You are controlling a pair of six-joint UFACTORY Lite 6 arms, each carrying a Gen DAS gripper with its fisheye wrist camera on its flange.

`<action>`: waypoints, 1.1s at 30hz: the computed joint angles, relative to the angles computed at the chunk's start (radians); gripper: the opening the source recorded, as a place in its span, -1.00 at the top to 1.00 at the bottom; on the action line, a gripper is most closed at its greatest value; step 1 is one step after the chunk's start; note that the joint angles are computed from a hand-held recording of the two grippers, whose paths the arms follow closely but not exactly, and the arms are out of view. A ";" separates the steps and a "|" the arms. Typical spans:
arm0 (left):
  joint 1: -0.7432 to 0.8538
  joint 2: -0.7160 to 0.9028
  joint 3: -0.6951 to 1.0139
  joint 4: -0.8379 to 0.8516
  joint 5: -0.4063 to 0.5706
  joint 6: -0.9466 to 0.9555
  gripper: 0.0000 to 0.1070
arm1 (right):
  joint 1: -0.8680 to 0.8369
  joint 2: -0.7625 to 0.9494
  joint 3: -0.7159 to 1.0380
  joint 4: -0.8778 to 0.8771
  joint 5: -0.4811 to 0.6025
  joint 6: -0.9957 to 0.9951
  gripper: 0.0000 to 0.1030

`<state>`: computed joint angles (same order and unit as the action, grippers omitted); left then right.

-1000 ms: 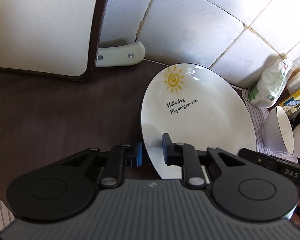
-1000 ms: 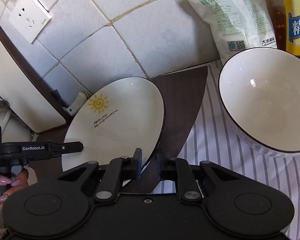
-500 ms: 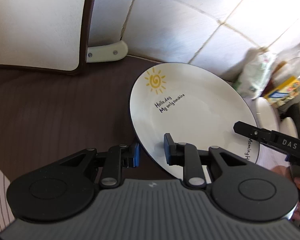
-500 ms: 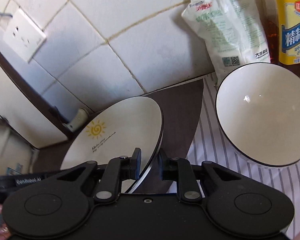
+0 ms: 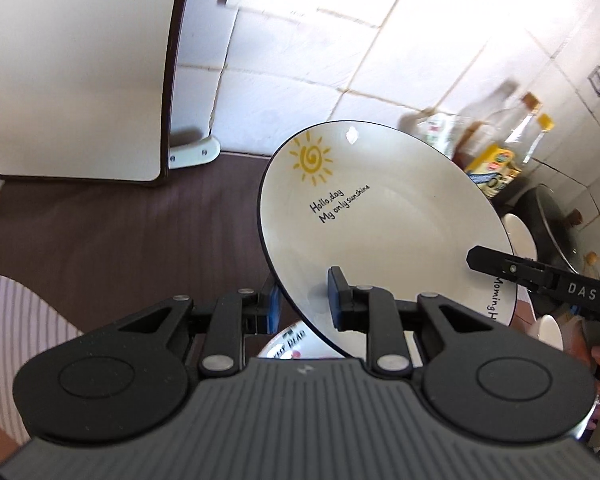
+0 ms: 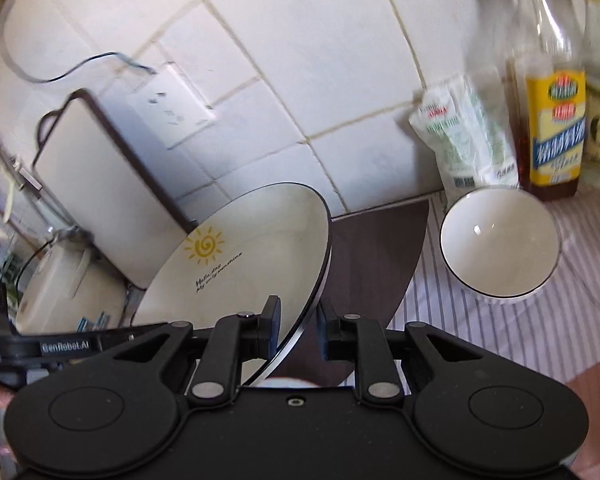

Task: Organize plates and bowls
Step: 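Lift the white sun plate with both tools toward the bunny plate stack, then lower the sun plate with both tools onto the bunny plate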

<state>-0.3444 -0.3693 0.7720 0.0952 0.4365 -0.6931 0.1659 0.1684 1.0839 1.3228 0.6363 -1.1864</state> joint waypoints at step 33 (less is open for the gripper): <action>-0.537 -0.229 -0.373 0.411 0.136 -0.784 0.52 | -0.072 -0.511 -0.693 -0.011 -0.008 -0.054 0.53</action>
<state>-0.8810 -0.5984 0.3993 0.5063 0.5730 -1.4771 0.0940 -0.3427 0.3912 1.3115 0.6279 -1.2405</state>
